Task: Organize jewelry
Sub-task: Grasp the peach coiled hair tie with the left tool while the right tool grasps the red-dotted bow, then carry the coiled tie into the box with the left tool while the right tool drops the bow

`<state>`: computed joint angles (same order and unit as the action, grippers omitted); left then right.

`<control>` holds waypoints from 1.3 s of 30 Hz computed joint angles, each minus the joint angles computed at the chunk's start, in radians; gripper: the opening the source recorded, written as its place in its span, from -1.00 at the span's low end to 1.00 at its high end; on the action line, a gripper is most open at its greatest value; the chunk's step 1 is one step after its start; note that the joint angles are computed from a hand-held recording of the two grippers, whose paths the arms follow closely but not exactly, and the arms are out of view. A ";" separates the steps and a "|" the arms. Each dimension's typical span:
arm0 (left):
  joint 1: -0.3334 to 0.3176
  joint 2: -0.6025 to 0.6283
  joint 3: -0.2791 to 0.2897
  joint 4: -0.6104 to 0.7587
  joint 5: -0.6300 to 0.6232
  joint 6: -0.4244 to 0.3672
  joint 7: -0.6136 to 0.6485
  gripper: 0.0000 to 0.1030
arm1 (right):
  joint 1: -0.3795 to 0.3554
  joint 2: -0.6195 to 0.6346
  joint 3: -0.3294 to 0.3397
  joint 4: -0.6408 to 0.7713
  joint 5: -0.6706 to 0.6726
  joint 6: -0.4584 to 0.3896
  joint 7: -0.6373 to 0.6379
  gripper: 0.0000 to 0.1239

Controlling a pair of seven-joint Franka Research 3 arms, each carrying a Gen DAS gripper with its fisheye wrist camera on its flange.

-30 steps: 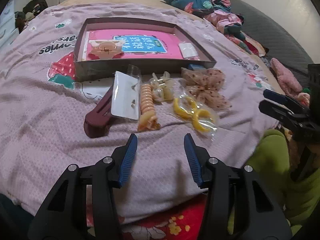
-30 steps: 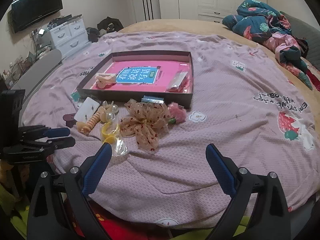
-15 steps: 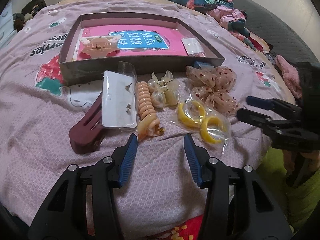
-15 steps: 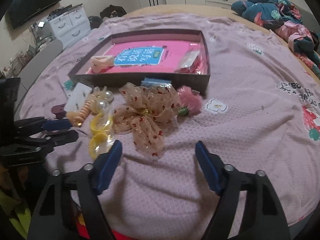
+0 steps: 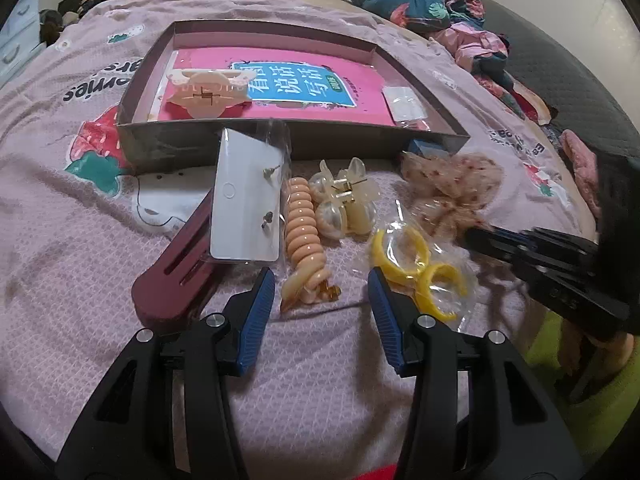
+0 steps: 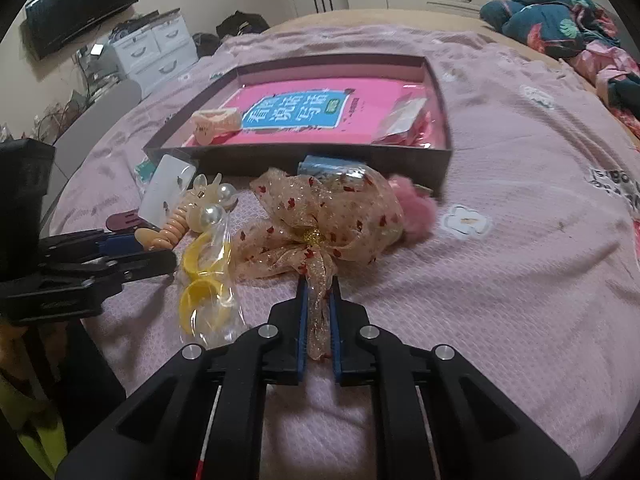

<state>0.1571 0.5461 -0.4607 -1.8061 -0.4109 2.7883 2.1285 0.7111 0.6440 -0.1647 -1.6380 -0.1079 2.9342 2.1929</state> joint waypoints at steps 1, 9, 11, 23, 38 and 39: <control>-0.013 0.003 0.012 0.005 0.013 0.000 -0.012 -0.27 | 0.012 -0.008 -0.014 -0.015 -0.005 0.012 0.012 -0.87; 0.050 -0.008 -0.042 -0.015 -0.032 -0.001 0.030 -0.62 | 0.100 -0.062 -0.111 -0.113 -0.032 0.101 0.090 -0.90; 0.073 -0.026 -0.062 -0.039 -0.066 0.000 0.072 -0.62 | 0.126 -0.075 -0.140 -0.134 -0.037 0.120 0.103 -0.90; 0.100 -0.153 -0.039 -0.149 -0.327 -0.045 0.277 -0.62 | 0.239 -0.119 -0.254 -0.177 -0.102 0.129 0.164 -0.90; 0.016 -0.270 0.075 -0.186 -0.598 -0.081 0.478 -0.62 | 0.230 -0.118 -0.230 -0.126 -0.175 0.112 0.193 -0.90; 0.009 -0.277 0.084 -0.185 -0.614 -0.081 0.490 -0.62 | 0.228 -0.118 -0.228 -0.124 -0.178 0.111 0.194 -0.90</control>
<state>0.1658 0.2695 -0.3764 -1.9908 -1.0254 2.7069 2.6180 0.9389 0.5258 -0.3929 -1.7615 -0.2861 3.0451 2.3871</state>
